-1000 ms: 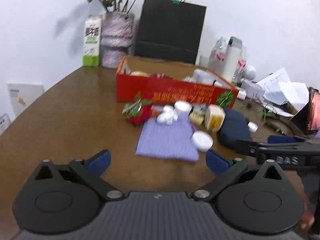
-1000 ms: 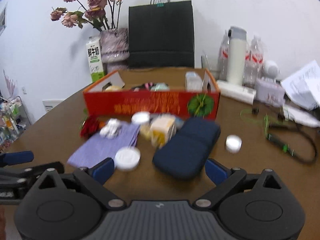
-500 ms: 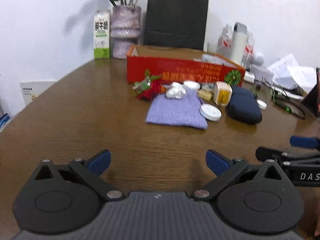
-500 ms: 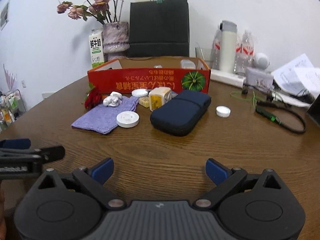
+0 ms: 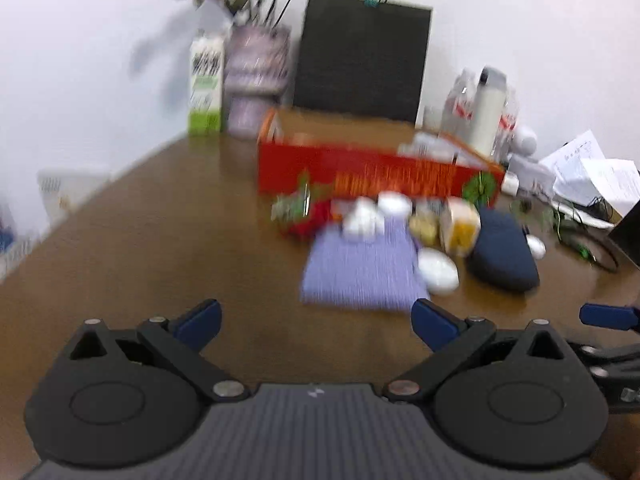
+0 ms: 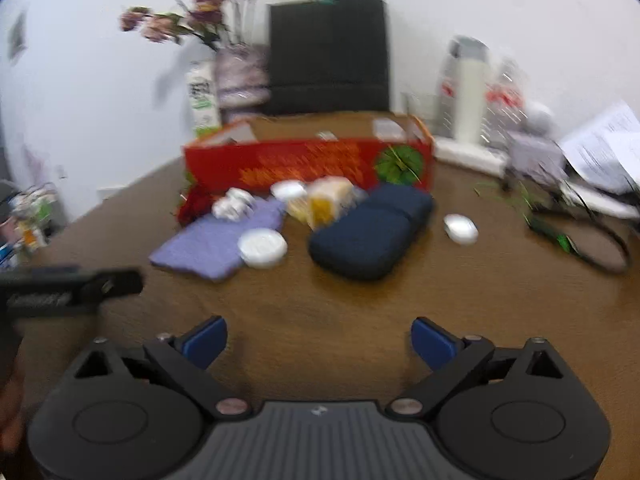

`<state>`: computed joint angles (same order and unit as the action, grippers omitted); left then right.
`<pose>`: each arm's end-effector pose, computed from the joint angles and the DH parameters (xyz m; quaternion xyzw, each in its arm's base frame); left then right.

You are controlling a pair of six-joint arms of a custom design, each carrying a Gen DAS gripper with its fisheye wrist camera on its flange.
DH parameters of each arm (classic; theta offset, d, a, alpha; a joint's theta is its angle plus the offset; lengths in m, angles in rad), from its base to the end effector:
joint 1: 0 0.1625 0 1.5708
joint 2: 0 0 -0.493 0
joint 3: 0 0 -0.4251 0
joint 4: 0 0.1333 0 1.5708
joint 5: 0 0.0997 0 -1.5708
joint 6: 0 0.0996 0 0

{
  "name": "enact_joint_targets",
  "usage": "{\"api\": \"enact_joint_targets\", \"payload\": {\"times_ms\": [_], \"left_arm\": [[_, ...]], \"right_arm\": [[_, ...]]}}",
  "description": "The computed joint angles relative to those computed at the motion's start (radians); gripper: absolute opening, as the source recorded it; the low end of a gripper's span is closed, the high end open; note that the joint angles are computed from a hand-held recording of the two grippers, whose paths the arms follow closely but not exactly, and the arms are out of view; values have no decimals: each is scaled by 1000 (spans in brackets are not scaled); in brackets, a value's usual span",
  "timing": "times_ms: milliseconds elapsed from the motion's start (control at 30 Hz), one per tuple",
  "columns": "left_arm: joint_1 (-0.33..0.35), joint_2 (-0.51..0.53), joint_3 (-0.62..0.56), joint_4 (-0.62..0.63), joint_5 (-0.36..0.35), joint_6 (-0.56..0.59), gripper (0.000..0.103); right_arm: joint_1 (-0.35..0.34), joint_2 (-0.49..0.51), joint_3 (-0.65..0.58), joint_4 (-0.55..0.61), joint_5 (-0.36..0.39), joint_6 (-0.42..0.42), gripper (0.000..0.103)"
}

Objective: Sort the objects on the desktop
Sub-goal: 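Grasp the red rose with the left gripper while the right gripper grasps the white crumpled tissue, then carry the rose and tissue into the cardboard box and open both grippers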

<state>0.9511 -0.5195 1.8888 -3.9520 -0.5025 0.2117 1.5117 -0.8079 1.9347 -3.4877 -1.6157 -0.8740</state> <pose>-0.1727 -0.6219 0.0498 0.0783 0.7884 -0.4987 0.3516 0.0894 -0.6706 0.1358 0.3577 -0.8506 0.3343 0.1916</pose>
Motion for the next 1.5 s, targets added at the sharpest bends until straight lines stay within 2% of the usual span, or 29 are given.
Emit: {"api": "enact_joint_targets", "payload": {"times_ms": [67, 133, 167, 233, 267, 300, 333, 400, 433, 467, 500, 533, 567, 600, 700, 800, 867, 933, 967, 1000, 1100, 1200, 1333, 1500], "left_arm": [[31, -1, -65, -24, -47, 110, 103], [66, -17, -116, 67, -94, 100, 92], [85, -31, -134, 141, -123, 69, 89], [117, -33, -182, 224, -163, 57, 71], [128, -29, -202, 230, -173, 64, 68], [140, -28, -216, 237, -193, 59, 58], [151, -35, -218, 258, -219, 44, 40], [166, -49, -211, 274, -252, 11, 34], [172, -59, -197, 259, -275, 10, 26], [174, -67, -184, 243, -289, 12, 24], [172, -72, -174, 223, -286, 9, 22], [167, -77, -162, 201, -274, 5, 20], [161, -82, -147, 175, -265, 6, 20], [153, -88, -129, 147, -254, 5, 19], [130, -107, -80, 97, -219, -22, 19], [101, -128, -20, 50, -199, -46, 19], [86, -149, 25, 44, -213, -83, 19], [71, -161, 58, 51, -230, -113, 19], [61, -160, 68, 49, -225, -116, 19], [48, -155, 77, 47, -220, -107, 19], [12, -137, 100, 34, -206, -88, 19], [-20, -120, 128, 48, -209, -137, 19], [-63, -88, 168, 36, -224, -147, 19], [-100, -68, 222, 40, -224, -190, 19]], "right_arm": [[9, 0, -27, 32, 53, -20, 89], [26, 19, -69, 50, 77, -52, 85], [47, 45, -117, 84, 64, -76, 83], [57, 59, -144, 113, 59, -80, 75], [65, 72, -170, 147, 52, -79, 73], [74, 85, -197, 182, 45, -78, 71], [90, 116, -245, 227, 36, -69, 70], [97, 131, -276, 271, 28, -73, 67], [105, 147, -301, 297, 19, -64, 65], [113, 164, -325, 321, 3, -51, 63], [127, 204, -376, 348, -21, -19, 58], [128, 203, -385, 374, -28, -25, 57], [135, 223, -414, 396, -43, -12, 56], [138, 238, -436, 412, -55, -4, 51], [146, 270, -482, 446, -80, 21, 21], [147, 258, -448, 403, -81, 9, 20], [140, 216, -380, 357, -53, -25, 20], [125, 152, -294, 323, -3, -11, 20], [117, 104, -235, 292, -12, -33, 20], [110, 98, -218, 278, 20, -13, 20], [86, 38, -121, 196, 22, -9, 20], [61, -6, -43, 138, 5, 14, 21], [33, -39, 43, 58, -25, -6, 21], [-4, -88, 127, 12, 2, -14, 21]]}}
